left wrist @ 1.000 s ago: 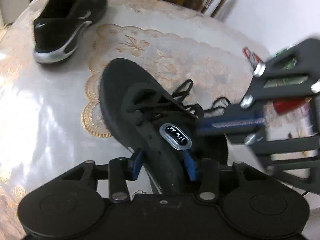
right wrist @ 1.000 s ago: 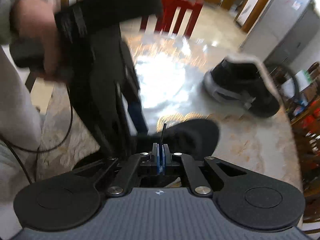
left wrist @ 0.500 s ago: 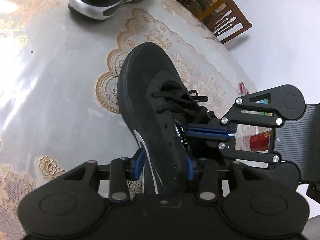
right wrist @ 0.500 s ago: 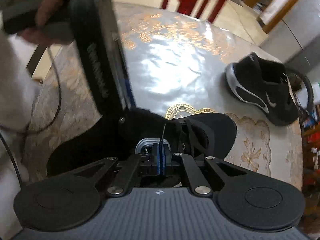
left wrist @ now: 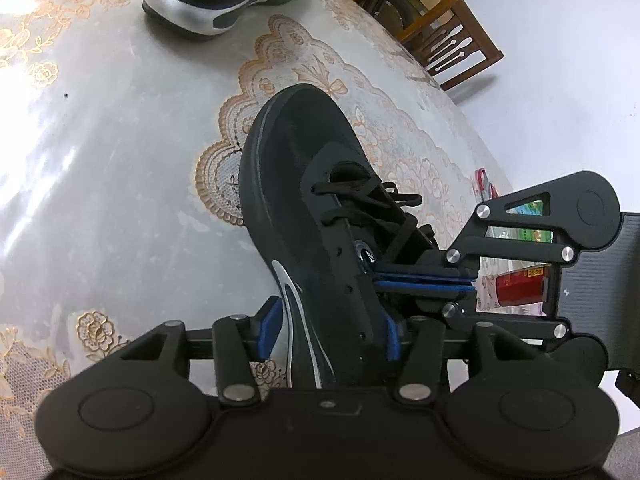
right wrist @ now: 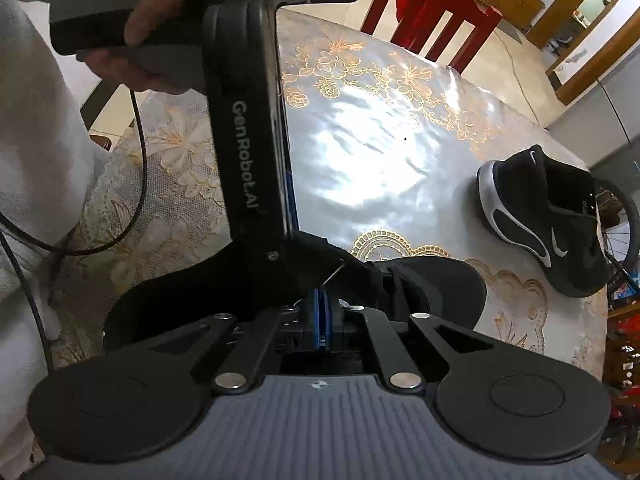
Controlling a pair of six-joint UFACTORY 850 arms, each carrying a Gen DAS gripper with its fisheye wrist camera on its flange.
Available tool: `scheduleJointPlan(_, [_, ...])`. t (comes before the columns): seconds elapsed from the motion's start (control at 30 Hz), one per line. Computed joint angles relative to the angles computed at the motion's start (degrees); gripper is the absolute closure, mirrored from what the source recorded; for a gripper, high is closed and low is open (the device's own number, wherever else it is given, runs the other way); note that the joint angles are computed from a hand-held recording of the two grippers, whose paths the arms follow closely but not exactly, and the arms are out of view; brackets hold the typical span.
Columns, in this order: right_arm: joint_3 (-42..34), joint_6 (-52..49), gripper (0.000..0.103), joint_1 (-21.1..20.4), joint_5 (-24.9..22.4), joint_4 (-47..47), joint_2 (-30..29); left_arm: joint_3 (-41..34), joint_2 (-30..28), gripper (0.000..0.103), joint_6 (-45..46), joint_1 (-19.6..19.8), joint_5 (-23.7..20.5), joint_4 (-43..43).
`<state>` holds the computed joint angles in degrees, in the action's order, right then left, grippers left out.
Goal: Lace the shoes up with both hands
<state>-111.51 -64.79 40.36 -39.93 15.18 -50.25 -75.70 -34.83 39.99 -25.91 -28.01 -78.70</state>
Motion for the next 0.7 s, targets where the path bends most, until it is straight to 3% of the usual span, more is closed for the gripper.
scheduleJointPlan(0.3, [-2.8,-2.2,0.100,-0.6,-3.0,1.1,-1.5,-0.1,-0.2,0.051,0.0,0.1,-0.2,0.0])
scheduleJointPlan(0.53, [-2.7,0.8,0.100,-0.6,1.6,-2.0,-2.4,0.0,-0.2,0.050,0.9,-0.1,0.1,-0.7])
scheduleJointPlan(0.7, [-5.7,-1.1,0.100,-0.9,-2.1,1.0,-4.0,-0.1,-0.1,0.050,1.3,-0.3,0.7,-0.3])
